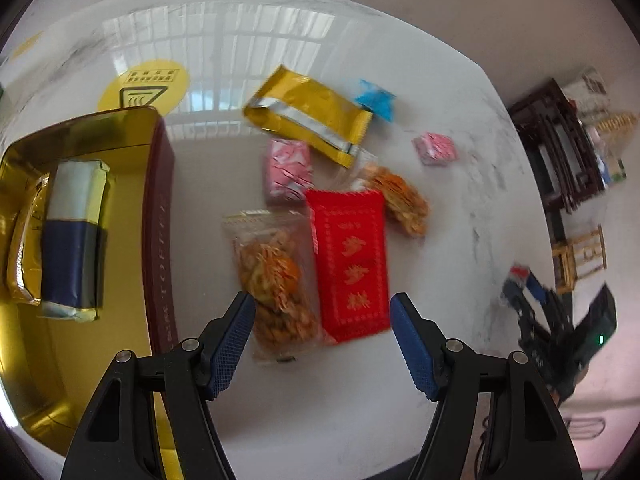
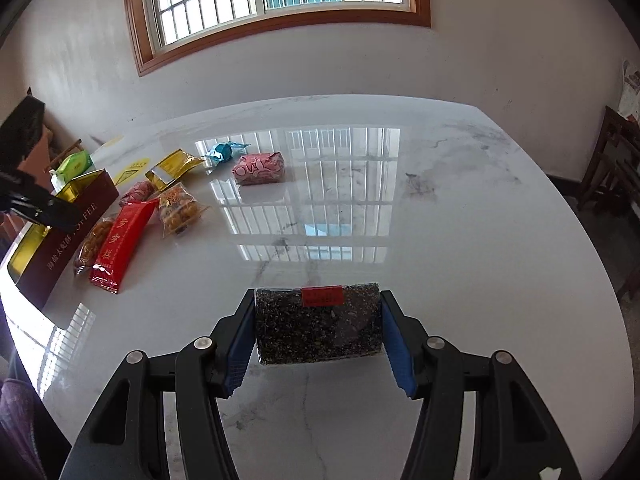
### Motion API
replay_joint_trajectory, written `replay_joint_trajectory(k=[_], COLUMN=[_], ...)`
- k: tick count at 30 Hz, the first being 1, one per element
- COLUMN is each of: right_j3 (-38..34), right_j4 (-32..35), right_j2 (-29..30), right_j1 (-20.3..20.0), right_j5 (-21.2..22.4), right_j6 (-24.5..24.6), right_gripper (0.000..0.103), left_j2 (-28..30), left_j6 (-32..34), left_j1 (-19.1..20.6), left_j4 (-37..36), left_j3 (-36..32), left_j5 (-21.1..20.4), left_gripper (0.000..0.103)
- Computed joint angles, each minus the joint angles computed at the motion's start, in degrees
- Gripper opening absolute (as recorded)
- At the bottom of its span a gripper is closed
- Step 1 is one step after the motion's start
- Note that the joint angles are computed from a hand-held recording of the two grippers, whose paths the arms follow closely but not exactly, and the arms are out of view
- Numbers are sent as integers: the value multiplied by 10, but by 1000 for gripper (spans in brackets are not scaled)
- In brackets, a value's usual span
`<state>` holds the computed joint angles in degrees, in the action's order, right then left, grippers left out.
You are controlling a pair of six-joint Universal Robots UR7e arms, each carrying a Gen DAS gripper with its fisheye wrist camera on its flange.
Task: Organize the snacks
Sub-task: 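Lift the speckled bar with the right gripper while the left gripper approaches the clear twisted-snack bag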
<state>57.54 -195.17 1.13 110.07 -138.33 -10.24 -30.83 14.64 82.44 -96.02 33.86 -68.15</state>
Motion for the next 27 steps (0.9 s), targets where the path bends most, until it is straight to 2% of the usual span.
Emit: replay_joint_trajectory(k=[5, 8, 10, 20, 25, 27], right_j3=[2, -1, 1, 11, 15, 15], right_j4=[-7, -8, -10, -23, -26, -27], right_j2=[-1, 2, 2, -3, -5, -4], right_j1=[-2, -1, -1, -3, -4, -4], right_j5=[13, 14, 16, 25, 30, 31], right_j6=[-3, -7, -8, -4, 0, 0], right_gripper=[55, 55, 55, 55, 55, 55], left_j2=[22, 30, 25, 19, 31, 21], left_j6=[-2, -7, 1, 15, -49, -52], left_j1=[-3, -1, -3, -5, -3, -9], left_j4=[7, 11, -13, -54, 5, -3], left_j3=[-19, -27, -10, 19, -24, -3], left_j5=[45, 53, 64, 70, 59, 73], left_gripper=[70, 70, 70, 68, 59, 51])
